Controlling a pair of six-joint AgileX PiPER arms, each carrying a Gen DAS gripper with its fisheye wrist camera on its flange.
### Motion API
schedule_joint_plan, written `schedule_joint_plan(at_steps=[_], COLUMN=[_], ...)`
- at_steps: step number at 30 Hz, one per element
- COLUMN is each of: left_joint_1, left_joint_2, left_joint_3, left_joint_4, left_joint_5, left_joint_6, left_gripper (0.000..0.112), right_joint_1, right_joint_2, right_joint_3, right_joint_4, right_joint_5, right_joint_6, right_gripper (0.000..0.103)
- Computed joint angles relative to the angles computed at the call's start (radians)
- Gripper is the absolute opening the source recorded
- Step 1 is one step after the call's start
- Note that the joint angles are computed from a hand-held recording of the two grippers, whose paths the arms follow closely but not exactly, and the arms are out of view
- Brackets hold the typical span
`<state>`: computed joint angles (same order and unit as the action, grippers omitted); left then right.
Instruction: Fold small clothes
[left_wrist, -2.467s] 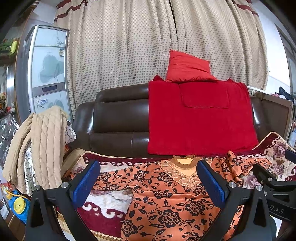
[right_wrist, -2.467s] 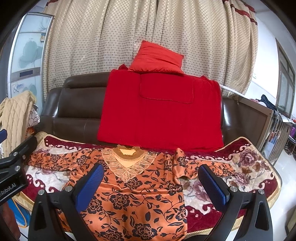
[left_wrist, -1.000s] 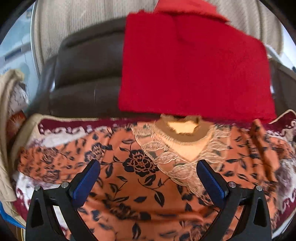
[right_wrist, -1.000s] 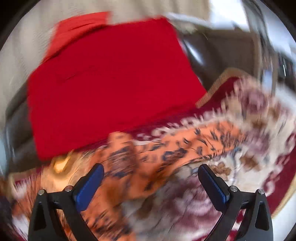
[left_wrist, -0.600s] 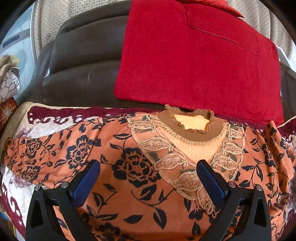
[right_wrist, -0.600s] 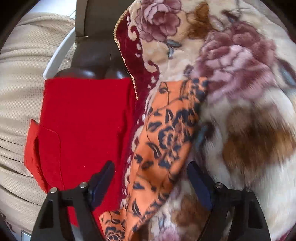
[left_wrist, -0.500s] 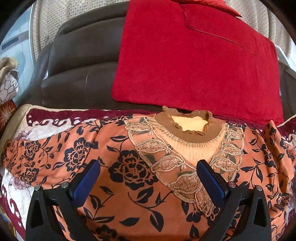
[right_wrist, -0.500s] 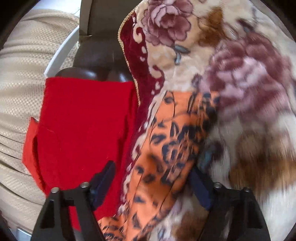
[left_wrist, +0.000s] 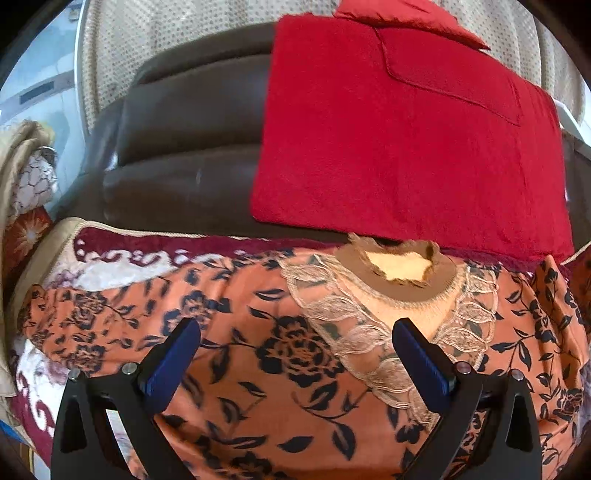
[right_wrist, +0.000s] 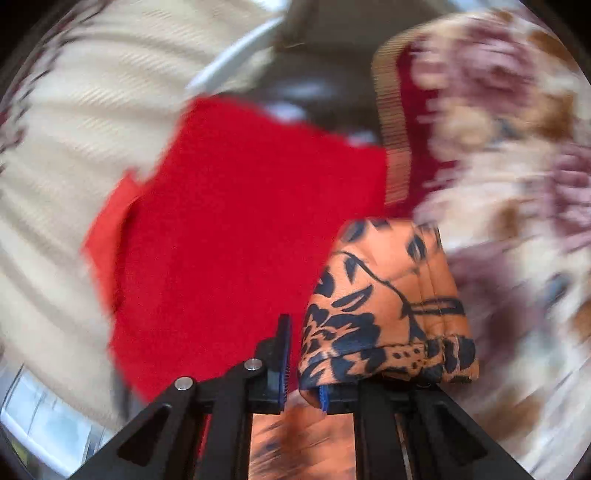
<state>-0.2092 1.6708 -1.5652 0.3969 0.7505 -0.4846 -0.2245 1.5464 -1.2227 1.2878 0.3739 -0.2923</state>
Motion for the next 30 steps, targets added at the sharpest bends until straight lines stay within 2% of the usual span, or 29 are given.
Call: schedule_joint_plan(at_steps=[4, 7, 11, 14, 16, 18, 19, 21, 24, 26, 28, 29, 30], left_joint_1=[0.039, 0.089, 0.159, 0.195, 0.2, 0.206, 0.211, 0.218, 0.225, 0.221, 0.202, 0.189, 0.166], left_joint_2=[-0.037, -0.064, -0.076, -0.086, -0.1, -0.116, -0.123, -0.133, -0.13, -0.11, -0.07, -0.052, -0.026], left_joint_3=[0.024, 0.037, 0.031, 0.034, 0.051, 0.063, 0.069, 0.077, 0.079, 0.072, 0.044, 0.033, 0.016], left_joint_4=[-0.008, -0.066, -0.164, -0.216, -0.231, -0.263, -0.287, -0.342, -0.473, -0.593, -0.67, -0.689, -0.693], left_joint_5=[-0.004, -0.007, 0.01, 0.018, 0.009, 0.001, -0.003, -0.005, 0.009, 0.032, 0.071, 0.082, 0.098], left_joint_6=[0.001, 0.04, 0.102, 0.143, 0.16, 0.198, 0.223, 0.274, 0.372, 0.469, 0.537, 0.556, 0.561], left_gripper=[0.103, 0.103, 0.103, 0.103, 0.103, 0.103, 0.103, 0.103, 0.103, 0.103, 0.102, 0.1, 0.091], right_joint_1=[0.194, 0.346, 0.514, 0.579, 0.615, 0.616, 0.618, 0.612, 0.622, 0.633, 0.652, 0.649, 0.644], right_joint_2=[0.009, 0.083, 0.229, 0.339, 0.402, 0.476, 0.479, 0.443, 0.315, 0.235, 0.193, 0.182, 0.176], right_joint_3=[-0.098, -0.196, -0.344, -0.412, -0.461, -0.518, -0.503, -0.415, -0.258, -0.209, -0.2, -0.19, -0.186], right_joint_4=[0.018, 0.014, -0.173, -0.194, -0.302, -0.324, -0.275, -0.097, 0.016, -0.072, -0.272, -0.372, -0.472], right_joint_5=[0.011, 0.011, 0.026, 0.077, 0.12, 0.218, 0.233, 0.227, 0.135, 0.06, -0.036, -0.054, -0.059], right_joint_6=[-0.036, -0.028, 0.147, 0.211, 0.345, 0.421, 0.409, 0.299, 0.155, 0.22, 0.356, 0.417, 0.481], right_gripper=[0.013, 0.013, 0.013, 0.017, 0.028, 0.084, 0.088, 0.088, 0.088, 0.087, 0.086, 0.083, 0.076])
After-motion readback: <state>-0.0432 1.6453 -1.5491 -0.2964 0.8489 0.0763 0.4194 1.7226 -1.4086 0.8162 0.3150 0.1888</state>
